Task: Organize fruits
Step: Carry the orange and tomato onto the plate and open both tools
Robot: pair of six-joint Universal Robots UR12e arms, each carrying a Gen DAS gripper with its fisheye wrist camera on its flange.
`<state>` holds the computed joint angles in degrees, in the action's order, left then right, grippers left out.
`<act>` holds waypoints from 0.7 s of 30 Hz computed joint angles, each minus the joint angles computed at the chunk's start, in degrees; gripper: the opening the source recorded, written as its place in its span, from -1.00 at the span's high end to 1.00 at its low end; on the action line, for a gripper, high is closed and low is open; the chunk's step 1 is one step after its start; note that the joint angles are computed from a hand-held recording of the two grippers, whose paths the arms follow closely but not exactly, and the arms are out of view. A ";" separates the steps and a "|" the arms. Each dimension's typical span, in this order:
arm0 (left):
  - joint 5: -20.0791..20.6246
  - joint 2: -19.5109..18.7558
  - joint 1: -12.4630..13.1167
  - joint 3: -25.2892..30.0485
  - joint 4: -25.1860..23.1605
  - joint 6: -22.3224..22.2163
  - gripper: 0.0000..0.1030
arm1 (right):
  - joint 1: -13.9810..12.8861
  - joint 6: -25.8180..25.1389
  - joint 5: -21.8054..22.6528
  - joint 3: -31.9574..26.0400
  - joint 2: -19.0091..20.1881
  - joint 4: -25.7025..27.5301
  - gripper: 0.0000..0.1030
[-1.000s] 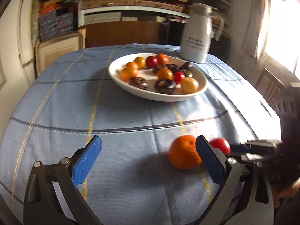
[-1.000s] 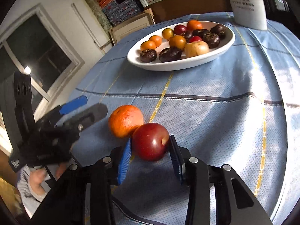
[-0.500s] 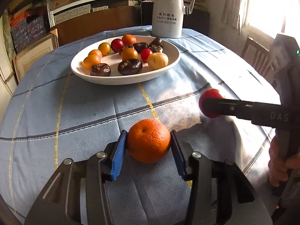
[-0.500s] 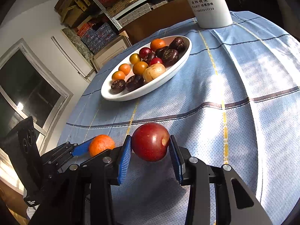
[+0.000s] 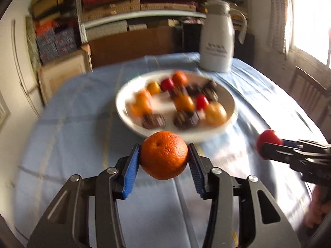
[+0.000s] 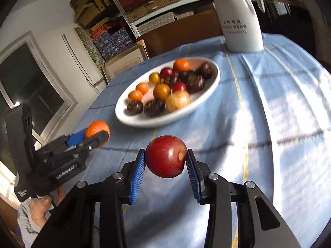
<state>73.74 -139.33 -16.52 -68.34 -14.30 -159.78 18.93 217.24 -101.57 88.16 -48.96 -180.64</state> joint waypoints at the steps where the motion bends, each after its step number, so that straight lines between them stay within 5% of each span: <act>1: 0.86 -1.00 -0.32 2.37 -0.21 -0.61 0.12 | -0.24 -0.90 -0.45 -1.04 0.07 0.26 0.22; 7: 3.54 -6.59 -1.69 13.56 -2.84 -3.25 0.12 | -1.18 -5.96 -5.12 -8.25 2.40 4.65 0.22; 18: 5.12 -17.00 -2.79 31.91 -14.23 -5.03 0.10 | -3.88 -5.85 -3.70 -16.94 7.61 12.40 0.18; 19: 4.74 -17.43 -2.81 32.52 -14.49 -4.81 -0.07 | -3.82 -6.33 -4.07 -17.21 7.94 12.46 0.14; 21: 5.27 -17.60 -2.96 32.41 -13.52 -4.44 -0.51 | -3.50 -6.97 -5.66 -17.20 8.06 12.57 -0.25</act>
